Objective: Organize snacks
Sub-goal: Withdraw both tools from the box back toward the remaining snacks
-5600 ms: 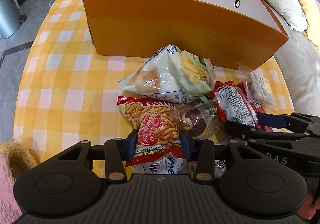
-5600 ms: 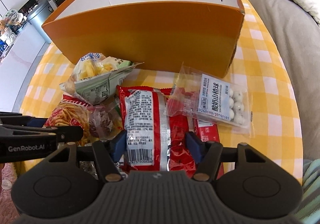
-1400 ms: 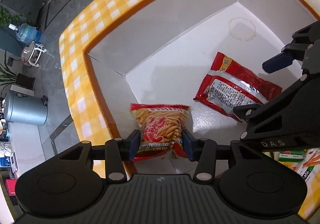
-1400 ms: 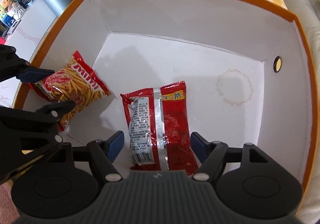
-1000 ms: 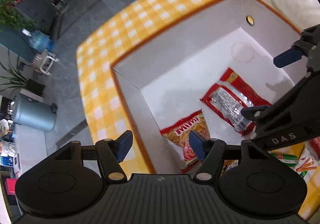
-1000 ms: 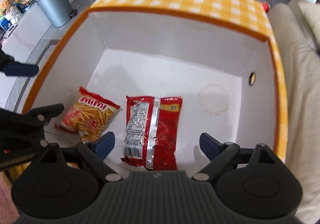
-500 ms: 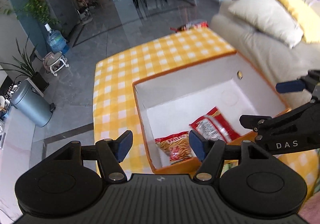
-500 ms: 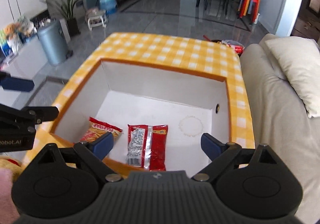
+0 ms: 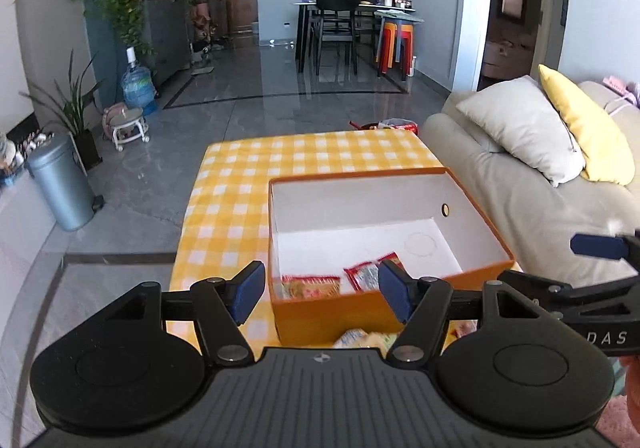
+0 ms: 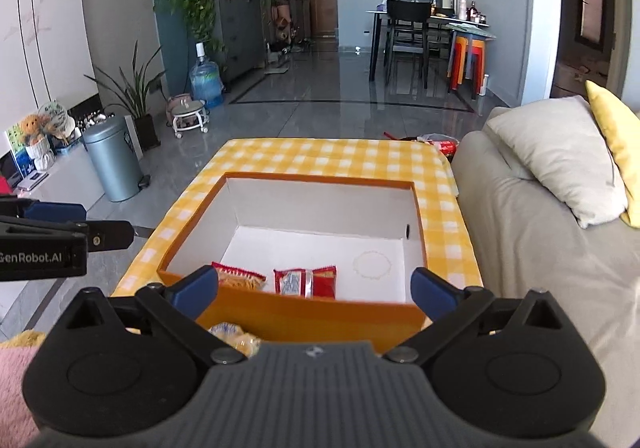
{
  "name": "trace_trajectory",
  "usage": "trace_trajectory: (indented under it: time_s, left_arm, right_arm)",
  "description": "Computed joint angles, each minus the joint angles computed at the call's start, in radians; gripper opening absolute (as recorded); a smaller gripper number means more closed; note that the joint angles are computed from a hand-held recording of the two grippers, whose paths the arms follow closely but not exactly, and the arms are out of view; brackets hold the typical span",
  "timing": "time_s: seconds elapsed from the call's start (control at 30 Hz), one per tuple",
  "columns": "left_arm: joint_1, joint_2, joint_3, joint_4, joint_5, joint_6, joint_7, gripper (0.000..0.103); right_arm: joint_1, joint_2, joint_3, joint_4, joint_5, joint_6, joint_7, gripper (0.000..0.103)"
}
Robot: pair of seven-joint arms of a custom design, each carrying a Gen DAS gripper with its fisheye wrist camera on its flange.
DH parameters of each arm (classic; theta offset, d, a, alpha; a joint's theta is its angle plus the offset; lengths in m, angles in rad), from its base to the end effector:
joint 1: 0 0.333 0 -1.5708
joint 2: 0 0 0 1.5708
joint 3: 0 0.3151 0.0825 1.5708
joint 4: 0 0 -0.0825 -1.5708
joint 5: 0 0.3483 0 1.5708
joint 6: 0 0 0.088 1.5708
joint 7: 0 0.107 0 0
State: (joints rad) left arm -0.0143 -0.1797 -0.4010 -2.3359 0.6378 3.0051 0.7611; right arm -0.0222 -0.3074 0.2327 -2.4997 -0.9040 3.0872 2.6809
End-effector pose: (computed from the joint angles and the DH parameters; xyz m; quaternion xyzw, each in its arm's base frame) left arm 0.4309 -0.2476 0.5072 -0.5637 0.7094 -0.3355 0.2578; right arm 0.4124 0.1608 0.4905 -0.6365 0.6325 -0.2832 0.3385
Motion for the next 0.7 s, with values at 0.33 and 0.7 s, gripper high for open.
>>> trace_trajectory:
  time_s: [0.33,0.7]
  left_arm:
    - [0.048,-0.011,-0.079,-0.105,-0.008,0.029,-0.083,0.088]
    - [-0.083,0.058,0.0,-0.099,-0.025,-0.036,-0.072,0.086]
  right_arm:
    - [-0.004,-0.115,0.02,-0.178,0.065,-0.045,0.038,0.099]
    - [-0.144,-0.074,0.104,-0.213,-0.11,0.004,0.207,0.097]
